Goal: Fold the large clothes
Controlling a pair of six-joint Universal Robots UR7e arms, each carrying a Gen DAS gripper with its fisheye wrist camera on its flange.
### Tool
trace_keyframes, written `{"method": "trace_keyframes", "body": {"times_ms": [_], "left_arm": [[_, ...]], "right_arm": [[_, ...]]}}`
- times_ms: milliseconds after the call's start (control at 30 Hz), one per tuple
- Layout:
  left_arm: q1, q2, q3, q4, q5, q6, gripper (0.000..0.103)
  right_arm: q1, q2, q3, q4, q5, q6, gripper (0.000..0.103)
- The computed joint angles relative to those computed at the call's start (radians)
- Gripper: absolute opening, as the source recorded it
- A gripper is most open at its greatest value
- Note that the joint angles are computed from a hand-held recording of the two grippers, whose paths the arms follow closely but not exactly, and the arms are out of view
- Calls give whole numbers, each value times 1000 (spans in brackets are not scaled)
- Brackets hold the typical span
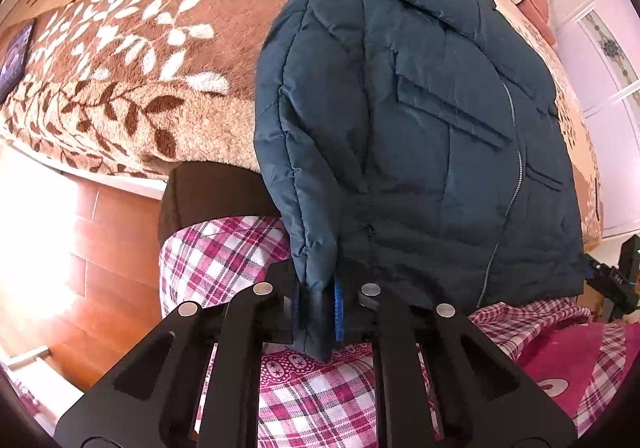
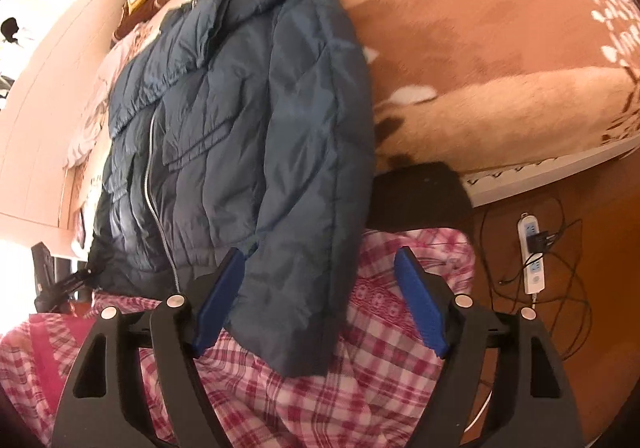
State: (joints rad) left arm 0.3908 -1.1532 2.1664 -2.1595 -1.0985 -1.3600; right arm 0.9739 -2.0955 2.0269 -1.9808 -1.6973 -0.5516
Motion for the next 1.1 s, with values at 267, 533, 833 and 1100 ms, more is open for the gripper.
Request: {"method": "trace_keyframes", "body": {"times_ms": [267,533,833,1100], "left_arm": [[-1,-12,28,-40,-4,-8,11],[-31,-48,20,-102,90,46,8],[-80,-86,-60,-148,268,175,8],[-142,-146,-84,-90,318,208,8]], "right_arm": [[43,27,39,-17,-72,-80,28],[-10,-4,-23,95,171,-63,10],[71,-16,-128,100,368,-25,10],[32,-94,-124,113,439,-34,10]]}}
